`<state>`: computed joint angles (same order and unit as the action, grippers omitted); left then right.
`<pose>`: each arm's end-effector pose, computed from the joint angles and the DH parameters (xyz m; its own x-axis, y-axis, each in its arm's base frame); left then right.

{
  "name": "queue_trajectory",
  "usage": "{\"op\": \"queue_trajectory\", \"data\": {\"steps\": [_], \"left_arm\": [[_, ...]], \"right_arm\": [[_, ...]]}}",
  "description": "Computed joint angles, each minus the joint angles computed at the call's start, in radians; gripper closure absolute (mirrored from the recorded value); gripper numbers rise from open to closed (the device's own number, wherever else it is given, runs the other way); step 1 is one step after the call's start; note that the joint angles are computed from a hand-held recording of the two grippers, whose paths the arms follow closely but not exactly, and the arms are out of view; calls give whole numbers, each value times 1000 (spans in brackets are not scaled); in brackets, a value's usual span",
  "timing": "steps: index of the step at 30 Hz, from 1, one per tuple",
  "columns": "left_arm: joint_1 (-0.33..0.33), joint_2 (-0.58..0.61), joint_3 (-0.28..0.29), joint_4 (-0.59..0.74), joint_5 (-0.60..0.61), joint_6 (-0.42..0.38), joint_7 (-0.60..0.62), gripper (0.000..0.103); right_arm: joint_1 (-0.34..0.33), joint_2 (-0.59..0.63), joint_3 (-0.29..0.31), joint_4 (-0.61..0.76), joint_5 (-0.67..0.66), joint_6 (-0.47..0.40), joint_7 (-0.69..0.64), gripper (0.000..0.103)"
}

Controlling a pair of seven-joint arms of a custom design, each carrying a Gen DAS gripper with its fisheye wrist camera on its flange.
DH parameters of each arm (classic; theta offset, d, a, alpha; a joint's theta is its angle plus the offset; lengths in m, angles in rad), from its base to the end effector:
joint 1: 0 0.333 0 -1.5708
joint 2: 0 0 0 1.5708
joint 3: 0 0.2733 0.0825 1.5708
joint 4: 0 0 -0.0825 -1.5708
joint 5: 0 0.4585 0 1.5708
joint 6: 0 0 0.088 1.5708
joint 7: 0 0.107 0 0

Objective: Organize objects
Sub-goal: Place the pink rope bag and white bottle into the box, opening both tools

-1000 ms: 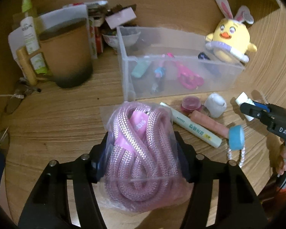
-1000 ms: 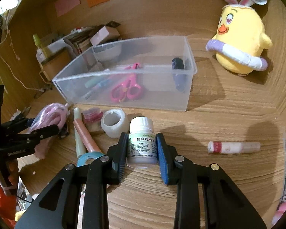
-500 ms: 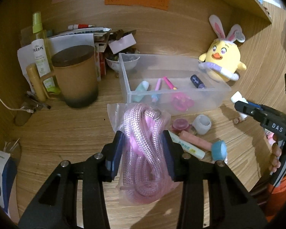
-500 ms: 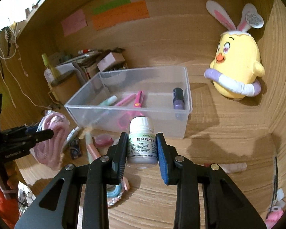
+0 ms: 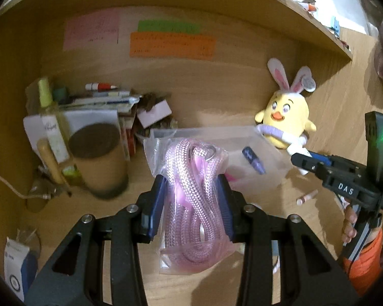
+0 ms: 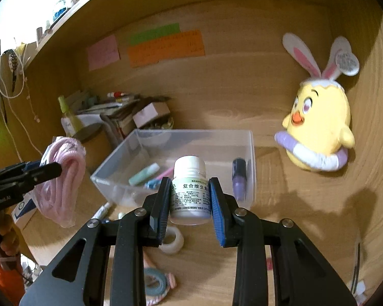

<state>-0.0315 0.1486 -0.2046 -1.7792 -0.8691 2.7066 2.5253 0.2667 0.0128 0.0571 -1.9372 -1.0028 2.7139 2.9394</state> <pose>0.7013 -0.1352 0.4836 -0.5428 -0.8322 0.1134 -0.5229 0.2292 -0.8210 0.6294 0.2428 0.4805 -0.1933 -0.9713 -0.1384 -0.5165 0.2207 -0.8274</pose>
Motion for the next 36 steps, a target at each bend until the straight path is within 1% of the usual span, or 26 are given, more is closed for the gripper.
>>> {"op": "queue_trajectory", "data": {"steps": [2, 5, 6, 10, 14, 18, 20, 24, 30, 34, 36], "left_arm": [[-4, 40, 1, 56, 28, -19, -30, 63], [1, 112, -2, 158, 78, -90, -94, 63], [1, 133, -4, 186, 98, -101, -117, 63], [-12, 225, -9, 302, 201, -107, -219, 63], [-31, 315, -12, 408, 307, -91, -315, 63], [-46, 404, -13, 514, 391, -102, -401, 63], [-56, 457, -12, 577, 434, -122, -439, 63], [-85, 561, -2, 708, 530, -200, -492, 63], [-98, 625, -10, 780, 594, -273, -508, 63], [-98, 628, -11, 780, 612, -296, -510, 63], [-83, 617, -25, 768, 598, -308, -493, 63]], "right_arm": [[-2, 19, -3, 28, 11, -5, -20, 76], [1, 54, -12, 74, 33, -16, -54, 76], [3, 66, -16, 89, 41, -21, -66, 76], [8, 117, -32, 144, 104, -27, -131, 76], [14, 179, -47, 204, 189, -52, -216, 76], [16, 235, -60, 253, 279, -70, -309, 76], [15, 262, -64, 273, 324, -78, -352, 76], [13, 303, -69, 301, 409, -83, -424, 76], [23, 342, -76, 332, 475, -115, -503, 76], [33, 354, -87, 347, 483, -131, -518, 76], [40, 355, -93, 352, 473, -141, -516, 76]]}}
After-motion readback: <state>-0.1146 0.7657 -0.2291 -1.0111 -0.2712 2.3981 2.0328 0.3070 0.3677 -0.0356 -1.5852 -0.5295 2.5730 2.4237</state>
